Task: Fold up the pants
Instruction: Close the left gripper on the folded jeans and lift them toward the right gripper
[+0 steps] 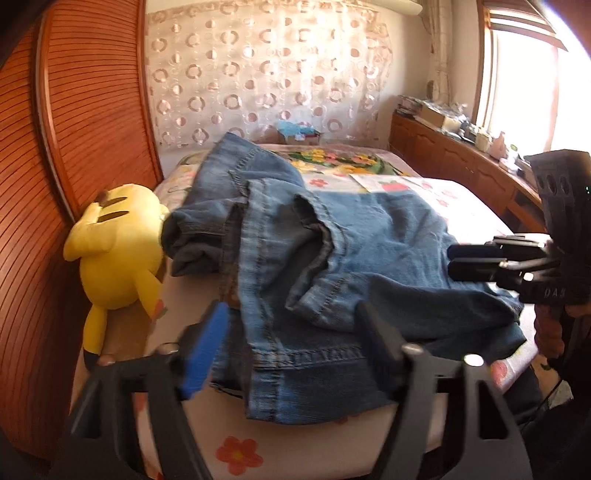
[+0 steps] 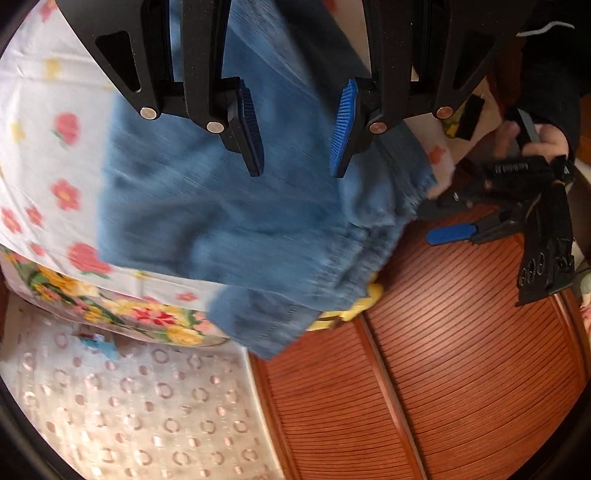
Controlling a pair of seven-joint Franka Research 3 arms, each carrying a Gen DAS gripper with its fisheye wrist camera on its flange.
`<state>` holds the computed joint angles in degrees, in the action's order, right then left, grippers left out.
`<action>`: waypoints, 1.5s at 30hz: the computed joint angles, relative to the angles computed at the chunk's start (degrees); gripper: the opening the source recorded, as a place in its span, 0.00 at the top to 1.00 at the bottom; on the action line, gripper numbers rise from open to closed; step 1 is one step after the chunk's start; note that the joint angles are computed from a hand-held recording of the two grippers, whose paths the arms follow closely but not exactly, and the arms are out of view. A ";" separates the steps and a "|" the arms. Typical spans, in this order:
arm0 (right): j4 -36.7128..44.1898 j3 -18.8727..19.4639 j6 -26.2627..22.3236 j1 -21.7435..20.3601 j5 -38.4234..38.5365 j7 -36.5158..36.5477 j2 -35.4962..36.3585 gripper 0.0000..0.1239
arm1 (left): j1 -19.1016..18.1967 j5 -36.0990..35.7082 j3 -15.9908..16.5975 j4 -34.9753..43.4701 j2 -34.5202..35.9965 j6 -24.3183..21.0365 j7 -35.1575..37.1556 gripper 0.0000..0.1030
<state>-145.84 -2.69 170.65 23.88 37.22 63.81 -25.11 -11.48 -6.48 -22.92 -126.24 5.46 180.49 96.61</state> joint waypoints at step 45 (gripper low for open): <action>-3.61 8.03 1.70 -11.75 -10.95 6.59 -2.85 0.69 | -1.44 13.55 -0.29 20.16 13.70 -9.54 -6.06 0.52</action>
